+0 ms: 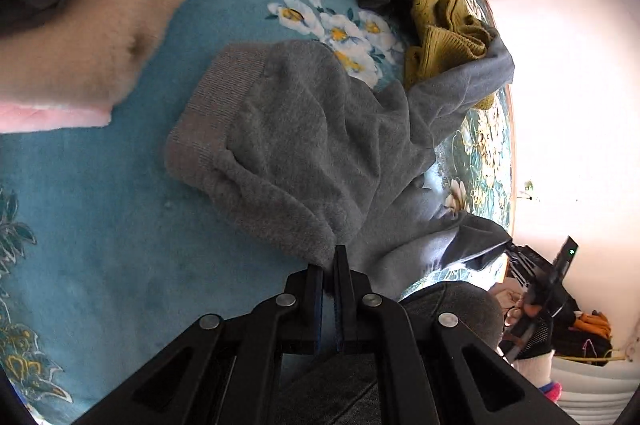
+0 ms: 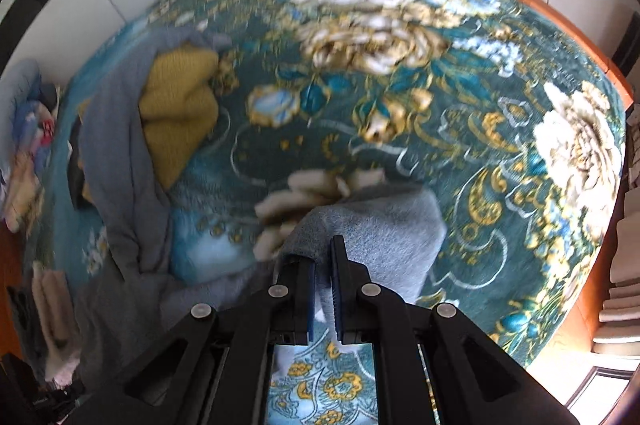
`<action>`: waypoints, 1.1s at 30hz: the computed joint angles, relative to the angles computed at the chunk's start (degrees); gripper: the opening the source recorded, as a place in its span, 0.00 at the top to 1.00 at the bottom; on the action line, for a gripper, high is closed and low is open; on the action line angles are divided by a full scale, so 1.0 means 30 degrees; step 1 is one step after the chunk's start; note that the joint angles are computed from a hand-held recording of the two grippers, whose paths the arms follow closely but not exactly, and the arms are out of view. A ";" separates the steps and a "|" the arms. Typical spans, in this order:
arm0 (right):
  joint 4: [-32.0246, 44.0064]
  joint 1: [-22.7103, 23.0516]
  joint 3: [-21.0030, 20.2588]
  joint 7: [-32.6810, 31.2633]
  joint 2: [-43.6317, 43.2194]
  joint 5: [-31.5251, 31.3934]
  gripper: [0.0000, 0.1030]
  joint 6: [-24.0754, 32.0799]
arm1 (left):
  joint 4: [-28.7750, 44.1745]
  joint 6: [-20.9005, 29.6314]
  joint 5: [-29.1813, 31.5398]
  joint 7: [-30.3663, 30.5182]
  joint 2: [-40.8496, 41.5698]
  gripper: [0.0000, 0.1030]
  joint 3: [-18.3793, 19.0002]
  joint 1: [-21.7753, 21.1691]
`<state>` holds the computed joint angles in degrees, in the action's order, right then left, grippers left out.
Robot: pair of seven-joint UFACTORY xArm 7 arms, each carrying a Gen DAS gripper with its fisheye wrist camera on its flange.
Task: Fold clothes
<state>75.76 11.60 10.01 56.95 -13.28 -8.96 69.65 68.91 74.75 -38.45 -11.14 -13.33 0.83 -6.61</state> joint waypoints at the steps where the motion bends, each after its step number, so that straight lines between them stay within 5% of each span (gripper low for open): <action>1: 0.0162 0.0104 0.0030 -0.0195 0.0261 0.0215 0.93 0.0234 | 0.0113 0.0029 0.0026 0.0060 0.0149 0.96 0.0009 -0.0010; 4: 0.1285 0.0421 0.0034 -0.1355 0.1039 0.0430 0.87 0.1532 | 0.0132 0.0177 -0.0148 -0.0002 0.0490 0.95 0.0093 0.0100; 9: 0.2947 0.0674 -0.0128 -0.3370 0.1182 0.0515 0.52 0.3356 | -0.0301 -0.0079 -0.0370 0.0157 0.0536 0.95 0.0139 0.0285; 12: 0.4157 0.0682 -0.0105 -0.3968 0.1467 0.0218 0.52 0.3856 | -0.0196 -0.0135 -0.0372 0.0313 0.0832 0.95 0.0077 0.0314; 21: 0.9832 0.1156 -0.0679 -0.5391 0.7758 0.2444 0.52 -0.1750 | 0.0420 0.0340 -0.0038 -0.0021 0.1269 0.95 -0.0065 0.0537; 23: 1.2260 0.1573 -0.0894 -0.5455 1.0017 0.2490 0.51 -0.1733 | 0.0344 0.0428 0.0001 -0.0098 0.1079 0.95 -0.0016 0.0607; 26: 1.4552 0.1903 -0.1417 -0.4323 1.2362 0.3065 0.51 -0.2601 | 0.0234 0.0551 0.0086 -0.0243 0.0838 0.95 0.0053 0.0667; 33: 1.4303 0.1455 -0.1850 -0.0941 1.3767 0.4794 0.51 -0.6394 | 0.1150 0.1373 0.0613 -0.0440 0.1316 0.94 -0.0003 0.0657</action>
